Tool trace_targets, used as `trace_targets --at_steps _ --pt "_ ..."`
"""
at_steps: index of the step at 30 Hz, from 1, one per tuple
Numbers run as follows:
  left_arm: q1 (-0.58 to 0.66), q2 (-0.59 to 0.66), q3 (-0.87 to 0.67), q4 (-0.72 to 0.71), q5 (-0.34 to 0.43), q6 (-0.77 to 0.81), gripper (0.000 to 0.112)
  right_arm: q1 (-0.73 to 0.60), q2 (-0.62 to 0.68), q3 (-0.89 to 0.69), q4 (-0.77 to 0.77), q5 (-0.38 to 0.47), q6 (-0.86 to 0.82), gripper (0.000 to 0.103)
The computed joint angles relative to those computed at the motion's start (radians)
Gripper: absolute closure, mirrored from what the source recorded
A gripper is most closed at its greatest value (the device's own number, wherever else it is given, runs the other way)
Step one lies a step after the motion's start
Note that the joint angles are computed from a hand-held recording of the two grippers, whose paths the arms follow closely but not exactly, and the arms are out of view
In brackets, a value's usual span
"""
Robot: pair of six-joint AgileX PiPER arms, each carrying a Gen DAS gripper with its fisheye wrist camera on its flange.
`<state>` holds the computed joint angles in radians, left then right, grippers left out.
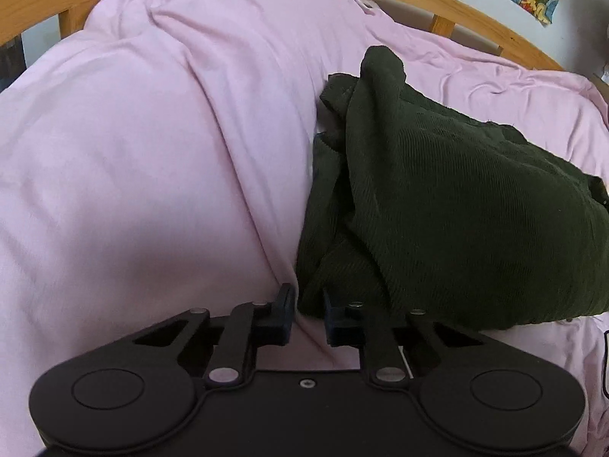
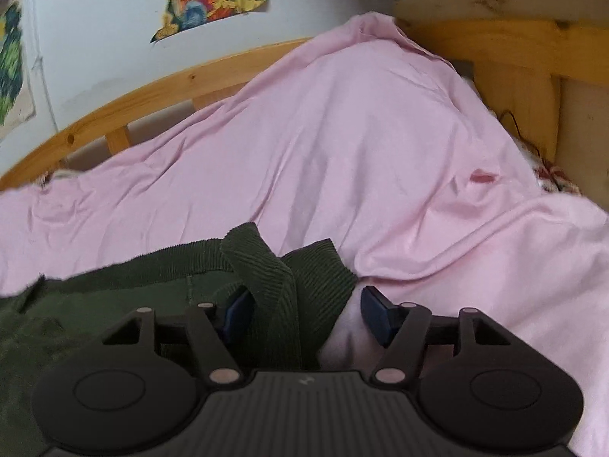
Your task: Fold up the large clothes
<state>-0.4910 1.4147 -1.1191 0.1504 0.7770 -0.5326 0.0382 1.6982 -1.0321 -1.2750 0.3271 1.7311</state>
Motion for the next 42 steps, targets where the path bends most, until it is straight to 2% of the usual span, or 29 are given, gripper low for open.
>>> trace_targets --at_steps 2,5,7,9,12,13,14,15,16,19,23,24,25,27,30,31,33,34,35,36,38,39,40,42 --pt "0.004 -0.024 0.016 -0.006 -0.021 -0.017 0.097 0.008 -0.001 0.002 0.013 0.009 -0.023 0.035" --pt "-0.055 -0.062 0.043 0.105 -0.048 -0.067 0.093 -0.005 -0.011 0.000 0.088 -0.010 -0.096 0.035" --pt "-0.091 -0.065 0.041 0.140 -0.062 -0.021 0.090 -0.005 -0.014 0.002 0.100 -0.015 -0.109 0.034" --pt "-0.123 -0.036 0.012 0.177 -0.049 0.020 0.089 -0.002 -0.016 0.002 0.105 -0.010 -0.112 0.034" --pt "-0.158 0.049 -0.057 0.243 0.015 0.035 0.089 0.001 -0.014 -0.001 0.107 -0.005 -0.108 0.033" --pt "-0.156 0.062 -0.067 0.240 0.019 0.042 0.090 0.002 -0.014 0.000 0.108 -0.005 -0.108 0.033" --pt "-0.152 0.070 -0.074 0.234 0.022 0.044 0.103 0.002 -0.015 0.000 0.109 -0.006 -0.109 0.033" --pt "-0.149 0.073 -0.082 0.225 0.032 0.047 0.111 0.002 -0.015 0.001 0.112 -0.007 -0.113 0.033" --pt "-0.149 0.069 -0.081 0.223 0.035 0.036 0.111 0.001 -0.016 0.000 0.123 -0.008 -0.125 0.033" --pt "-0.179 0.018 -0.034 0.288 0.020 -0.086 0.112 -0.002 -0.019 0.005 0.129 -0.016 -0.139 0.032" --pt "-0.221 -0.093 0.074 0.386 0.004 -0.328 0.112 -0.009 -0.024 0.006 0.175 -0.028 -0.204 0.032" --pt "-0.219 -0.109 0.098 0.390 0.005 -0.378 0.112 -0.010 -0.025 0.005 0.188 -0.029 -0.221 0.032" --pt "-0.190 -0.130 0.136 0.354 -0.028 -0.408 0.112 -0.010 -0.025 0.004 0.201 -0.030 -0.235 0.032" --pt "-0.147 -0.140 0.170 0.295 -0.076 -0.419 0.112 -0.009 -0.026 0.011 0.173 -0.037 -0.207 0.031" --pt "-0.148 -0.117 0.127 0.274 -0.052 -0.386 0.112 -0.002 -0.024 0.006 0.181 -0.024 -0.215 0.031" --pt "-0.144 -0.116 0.113 0.254 -0.040 -0.361 0.110 -0.001 -0.028 -0.005 0.236 -0.013 -0.271 0.029" --pt "-0.166 -0.130 0.095 0.279 0.006 -0.421 0.077 0.013 -0.042 -0.021 0.287 0.032 -0.320 0.019" --pt "-0.189 -0.146 0.097 0.301 0.023 -0.469 0.068 0.036 -0.058 -0.020 0.252 0.076 -0.285 0.010" --pt "-0.220 -0.163 0.102 0.333 0.032 -0.526 0.050 0.073 -0.081 -0.009 0.178 0.132 -0.213 0.005" --pt "-0.257 -0.184 0.114 0.375 0.031 -0.588 0.043 0.110 -0.101 0.010 0.085 0.181 -0.129 0.003" --pt "-0.305 -0.214 0.123 0.368 0.012 -0.619 0.037 0.208 -0.132 0.029 -0.039 0.319 -0.031 0.000" --pt "-0.315 -0.221 0.131 0.327 -0.034 -0.603 0.031 0.262 -0.141 0.035 -0.096 0.383 0.003 0.000" --pt "-0.317 -0.220 0.138 0.287 -0.079 -0.586 0.027 0.304 -0.150 0.042 -0.148 0.407 0.025 0.000" --pt "-0.317 -0.182 0.146 0.220 -0.175 -0.585 0.021 0.366 -0.165 0.051 -0.213 0.388 0.030 0.000"
